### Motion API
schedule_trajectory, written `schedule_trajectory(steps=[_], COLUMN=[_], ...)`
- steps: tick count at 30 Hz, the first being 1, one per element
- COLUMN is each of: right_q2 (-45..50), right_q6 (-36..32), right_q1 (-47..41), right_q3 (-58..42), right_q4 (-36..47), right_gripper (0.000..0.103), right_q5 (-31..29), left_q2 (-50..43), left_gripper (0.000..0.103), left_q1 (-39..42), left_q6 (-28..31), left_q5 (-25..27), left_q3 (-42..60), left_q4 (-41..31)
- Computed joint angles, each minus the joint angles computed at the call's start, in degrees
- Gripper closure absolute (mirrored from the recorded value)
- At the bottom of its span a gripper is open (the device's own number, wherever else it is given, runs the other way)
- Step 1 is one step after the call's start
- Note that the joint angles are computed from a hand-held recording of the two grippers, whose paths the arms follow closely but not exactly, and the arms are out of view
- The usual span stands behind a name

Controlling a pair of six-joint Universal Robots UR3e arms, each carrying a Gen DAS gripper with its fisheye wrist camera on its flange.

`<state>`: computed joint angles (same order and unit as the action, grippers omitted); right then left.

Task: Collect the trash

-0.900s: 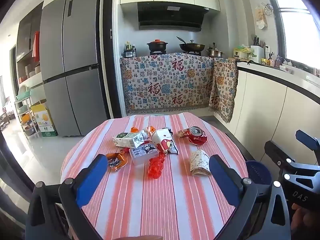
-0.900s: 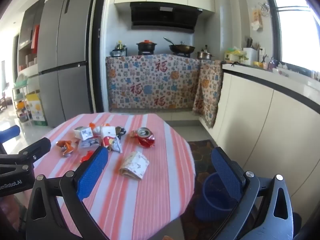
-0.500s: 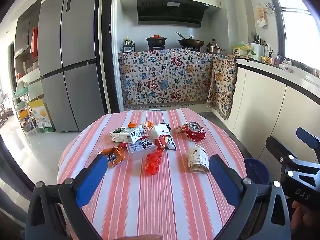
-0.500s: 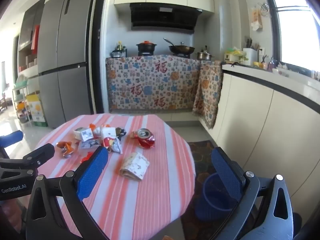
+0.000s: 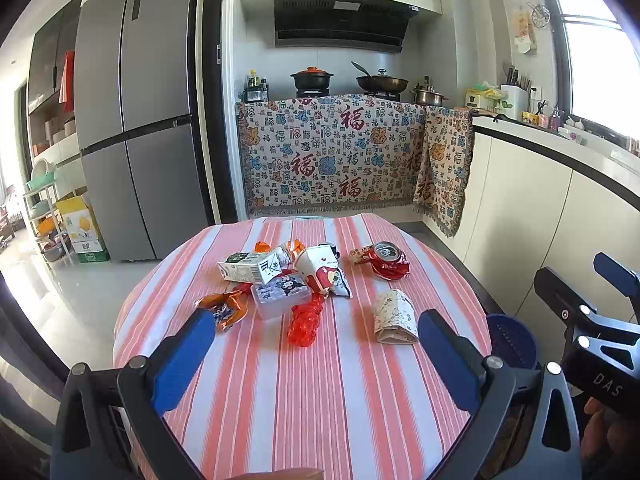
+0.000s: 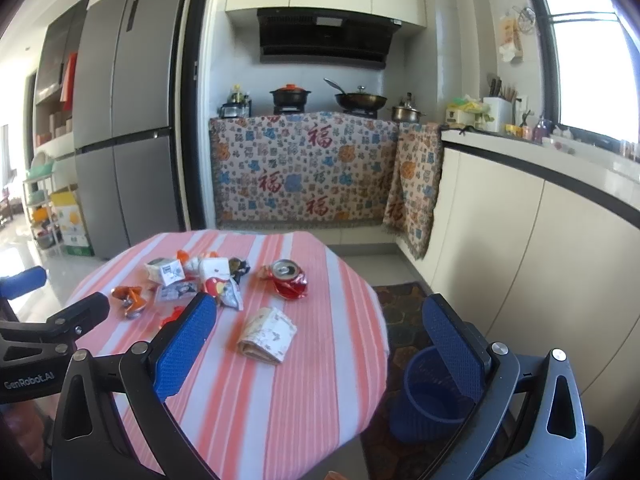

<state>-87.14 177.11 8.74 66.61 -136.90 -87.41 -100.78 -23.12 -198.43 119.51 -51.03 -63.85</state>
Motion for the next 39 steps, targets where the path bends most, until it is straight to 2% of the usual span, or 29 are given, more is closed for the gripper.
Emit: schedule_trajectory(steps=[39], right_q2=[-0.4], right_q6=[0.5], right_q1=[0.3], right_q3=[1.7], right_q4=[-1.4], right_gripper=[0.000], right_q5=[-0.5], left_q2=[-0.8], left_gripper=[0.000], left_q1=[-0.9], left_q6=[-0.6], left_q5=[0.0], left_q3=[1.3], left_q4=[-1.3])
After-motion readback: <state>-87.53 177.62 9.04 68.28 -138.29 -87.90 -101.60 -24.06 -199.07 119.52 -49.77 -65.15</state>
